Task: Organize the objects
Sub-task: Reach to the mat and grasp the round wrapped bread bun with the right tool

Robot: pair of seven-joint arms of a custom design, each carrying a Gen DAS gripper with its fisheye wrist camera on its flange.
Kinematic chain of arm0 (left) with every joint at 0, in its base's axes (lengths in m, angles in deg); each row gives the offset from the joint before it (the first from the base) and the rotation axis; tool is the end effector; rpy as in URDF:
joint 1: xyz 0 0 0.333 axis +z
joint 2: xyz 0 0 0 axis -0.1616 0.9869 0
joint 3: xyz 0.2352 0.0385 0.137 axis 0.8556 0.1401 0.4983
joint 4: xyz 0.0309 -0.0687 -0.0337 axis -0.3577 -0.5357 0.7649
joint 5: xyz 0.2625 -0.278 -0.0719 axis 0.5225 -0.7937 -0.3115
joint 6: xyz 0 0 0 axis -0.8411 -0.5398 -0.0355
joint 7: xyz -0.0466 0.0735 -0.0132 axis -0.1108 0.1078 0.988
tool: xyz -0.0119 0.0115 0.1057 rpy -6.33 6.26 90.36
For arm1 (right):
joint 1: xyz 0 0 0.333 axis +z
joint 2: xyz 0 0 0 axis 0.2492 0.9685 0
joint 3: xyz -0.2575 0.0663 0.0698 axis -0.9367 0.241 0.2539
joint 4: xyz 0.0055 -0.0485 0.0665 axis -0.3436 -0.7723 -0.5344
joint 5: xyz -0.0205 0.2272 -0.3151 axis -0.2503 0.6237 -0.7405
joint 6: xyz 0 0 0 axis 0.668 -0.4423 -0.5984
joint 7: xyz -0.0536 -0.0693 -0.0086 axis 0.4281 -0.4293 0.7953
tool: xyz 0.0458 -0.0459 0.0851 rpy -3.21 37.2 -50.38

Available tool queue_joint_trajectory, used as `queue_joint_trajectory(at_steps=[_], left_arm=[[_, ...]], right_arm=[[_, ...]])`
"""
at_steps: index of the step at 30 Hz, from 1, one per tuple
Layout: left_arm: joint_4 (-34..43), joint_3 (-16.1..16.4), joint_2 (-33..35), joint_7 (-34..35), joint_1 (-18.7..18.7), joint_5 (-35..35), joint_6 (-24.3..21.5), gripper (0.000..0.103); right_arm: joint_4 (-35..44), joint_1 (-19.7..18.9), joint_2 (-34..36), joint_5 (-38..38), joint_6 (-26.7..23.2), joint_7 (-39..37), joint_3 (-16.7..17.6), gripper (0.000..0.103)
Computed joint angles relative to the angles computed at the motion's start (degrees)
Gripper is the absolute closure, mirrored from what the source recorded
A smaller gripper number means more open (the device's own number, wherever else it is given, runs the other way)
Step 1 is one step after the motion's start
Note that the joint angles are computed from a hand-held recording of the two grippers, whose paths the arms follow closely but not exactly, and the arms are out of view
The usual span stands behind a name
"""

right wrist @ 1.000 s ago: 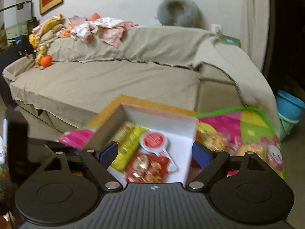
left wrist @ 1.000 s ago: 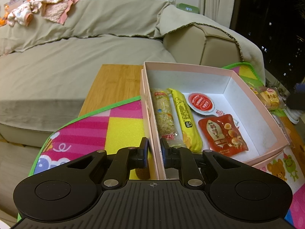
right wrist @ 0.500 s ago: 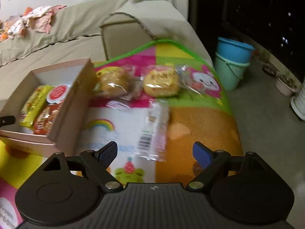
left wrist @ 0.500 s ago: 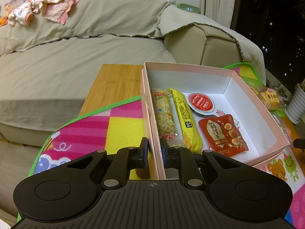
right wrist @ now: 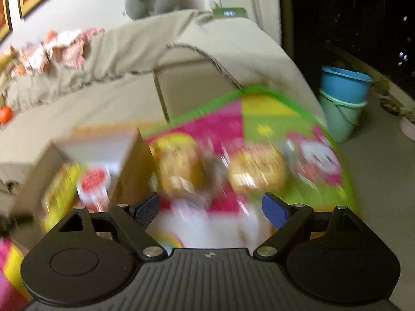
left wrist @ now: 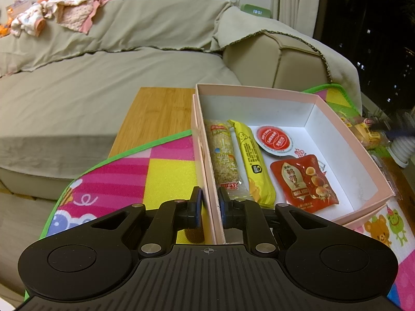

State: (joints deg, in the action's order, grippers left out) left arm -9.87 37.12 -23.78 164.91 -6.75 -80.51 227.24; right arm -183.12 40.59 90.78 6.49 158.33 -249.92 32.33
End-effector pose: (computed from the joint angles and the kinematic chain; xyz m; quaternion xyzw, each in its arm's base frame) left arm 0.6919 -0.1951 0.3428 -0.4310 0.8099 -0.3728 0.1385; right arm 0.5823 0.2772 0.3910 -0.4535 0.7942 -0.3047 0.2659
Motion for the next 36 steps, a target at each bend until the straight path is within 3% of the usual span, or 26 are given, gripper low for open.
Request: queue_joint_trajectory(at_steps=[2,7,9,10,11,13,16,20,22,26,28,31,32,36], left_arm=[[0.03,-0.08,0.05,0.09,0.06,0.02,0.01,0.087],[0.24,-0.17,0.18,0.12,0.11,0.04,-0.17,0.087],[0.46,-0.19,0.32,0.17,0.12,0.03,-0.33,0.087],[0.57,-0.22,0.40,0.16,0.13,-0.03,-0.43,0.087],[0.59,-0.32,0.45,0.30,0.22,-0.13,-0.44,0.087],[0.72,-0.57,0.63,0.60,0.44,-0.41,-0.48,0.087],[0.89,-0.13,0.79,0.29,-0.02,-0.18,-0.33,0.087],[0.81,-0.42,0.85,0.46,0.23,-0.35,-0.20,0.087],[0.86,-0.39,0.89,0.45,0.22,-0.30,-0.21,0.087],[0.79,-0.31,0.79,0.37,0.22,-0.22,-0.37,0.087],[0.78,-0.20,0.70,0.20,0.20,-0.20,-0.57,0.087],[0.23,0.00,0.20,-0.01,0.10,-0.16,-0.50,0.087],[0.04,0.06,0.04,-0.05,0.06,-0.12,-0.45,0.087],[-0.12,0.38,-0.28,-0.52,-0.22,0.12,-0.57,0.087]], right_arm=[[6.32,-1.54,4.58,3.08,0.10,-4.98,-0.47,0.016],[26.09,-4.25,19.35,16.12,-6.48,-21.37,-1.33,0.017],[30.47,-5.66,22.98,21.29,-7.24,-25.64,-0.92,0.025],[31.75,-6.67,24.15,24.22,-7.08,-28.05,-0.27,0.039],[31.21,-7.02,24.13,25.83,-5.87,-29.08,-0.19,0.049],[26.99,-6.28,21.86,26.82,-2.59,-29.31,-1.11,0.054],[18.57,-4.73,16.67,27.72,2.93,-30.51,-2.21,0.055],[10.19,-1.84,10.97,27.67,5.98,-32.64,-2.71,0.055],[6.86,-0.37,8.40,26.64,6.72,-32.74,-2.58,0.054],[0.65,3.17,3.10,19.56,8.03,-27.95,-2.92,0.038],[-1.76,3.54,1.10,16.78,8.99,-26.41,-2.10,0.036],[-4.92,2.90,-0.85,16.92,9.64,-25.21,-0.05,0.038],[-5.43,2.91,-1.17,17.07,8.75,-24.74,0.47,0.044],[-8.93,4.06,-4.34,13.54,4.74,-16.01,1.56,0.049]])
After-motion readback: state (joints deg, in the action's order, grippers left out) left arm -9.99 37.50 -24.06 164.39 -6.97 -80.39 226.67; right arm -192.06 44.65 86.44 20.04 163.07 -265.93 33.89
